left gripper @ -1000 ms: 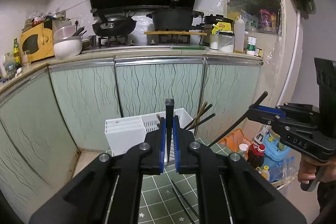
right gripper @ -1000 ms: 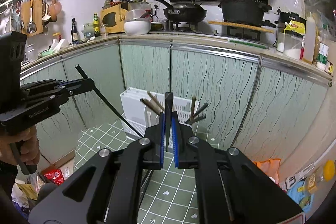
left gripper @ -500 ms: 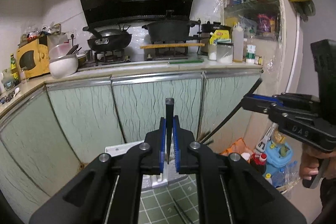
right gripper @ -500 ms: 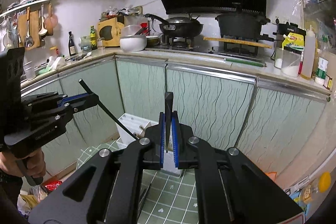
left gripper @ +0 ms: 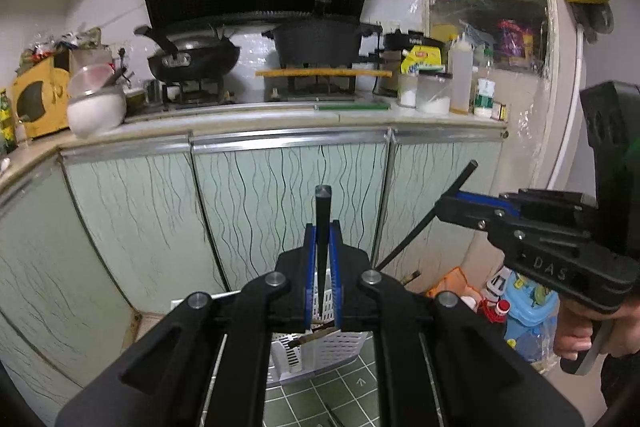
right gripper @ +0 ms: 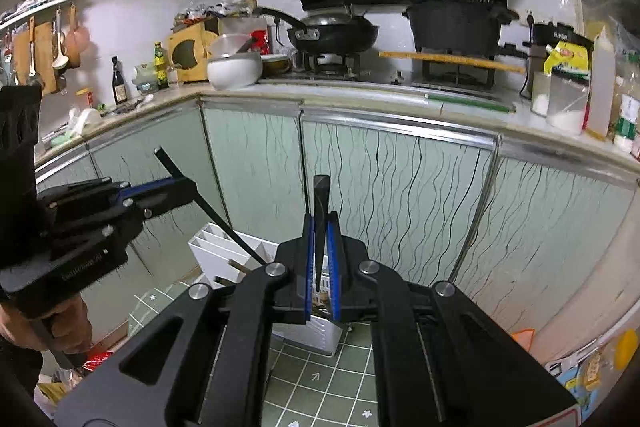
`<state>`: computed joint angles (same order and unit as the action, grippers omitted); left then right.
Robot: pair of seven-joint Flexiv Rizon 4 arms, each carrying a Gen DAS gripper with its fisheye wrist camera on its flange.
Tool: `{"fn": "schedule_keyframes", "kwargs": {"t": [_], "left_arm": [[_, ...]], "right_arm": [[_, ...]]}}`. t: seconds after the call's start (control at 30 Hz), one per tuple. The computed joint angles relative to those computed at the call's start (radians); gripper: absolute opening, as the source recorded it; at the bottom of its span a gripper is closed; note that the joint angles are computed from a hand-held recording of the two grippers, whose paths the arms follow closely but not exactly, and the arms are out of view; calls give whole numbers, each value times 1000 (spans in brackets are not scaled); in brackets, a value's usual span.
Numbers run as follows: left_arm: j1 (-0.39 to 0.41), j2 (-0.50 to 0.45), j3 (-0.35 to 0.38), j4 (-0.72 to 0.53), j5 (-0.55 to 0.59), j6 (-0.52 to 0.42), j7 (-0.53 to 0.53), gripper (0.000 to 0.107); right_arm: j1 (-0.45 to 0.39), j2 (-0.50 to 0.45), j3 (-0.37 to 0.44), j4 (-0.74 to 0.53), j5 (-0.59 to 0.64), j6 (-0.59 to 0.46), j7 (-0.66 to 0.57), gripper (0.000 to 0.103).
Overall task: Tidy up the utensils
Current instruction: 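Withdraw both grippers from the holder back over the remaining chopsticks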
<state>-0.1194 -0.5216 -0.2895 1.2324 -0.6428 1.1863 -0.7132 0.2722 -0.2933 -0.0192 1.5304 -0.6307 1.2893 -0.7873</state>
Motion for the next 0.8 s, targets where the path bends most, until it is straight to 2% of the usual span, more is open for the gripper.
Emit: {"fn": "schedule_keyframes", "kwargs": {"t": [0.2,0.27,0.3,0.33,0.37,0.4,0.43,0.53,0.6,0.63,0.73,0.8], "left_arm": [[-12,-73,3,-52,30,-10,-21,6],[-14,-92,5,-67,44,-22,-25,7],[-13,-95,7,-67,48,-19,-31,20],[-12,-95,7,-62,49,-5,-34,57],[-15,-94,11,-52,53,25,-43,77],[-21,-89,17,-29,60,102,-53,94],[-12,-82,4,-9,60,139,-45,93],[1,-61,10,17,81,150,-64,94],[15,-42,3,45,86,167,-68,95],[27,-29,-8,64,79,166,-66,96],[38,3,-10,104,75,180,-72,98],[63,35,-43,154,46,201,-43,98]], "right_arm": [[-30,-64,35,-36,117,-9,-89,6],[-8,-75,-3,-39,94,-32,-62,9],[-6,-75,-9,-36,91,-31,-55,14],[0,-73,-26,-26,78,-21,-28,35],[17,-63,-61,-5,35,-4,25,60],[32,-49,-103,25,-43,24,105,67],[34,-41,-113,35,-60,27,120,70],[27,-13,-124,68,-141,28,202,88],[8,3,-106,84,-170,39,219,90],[7,16,-106,99,-202,40,242,94],[-8,45,-91,130,-280,52,290,95],[-13,70,-79,151,-335,33,321,95]]}}
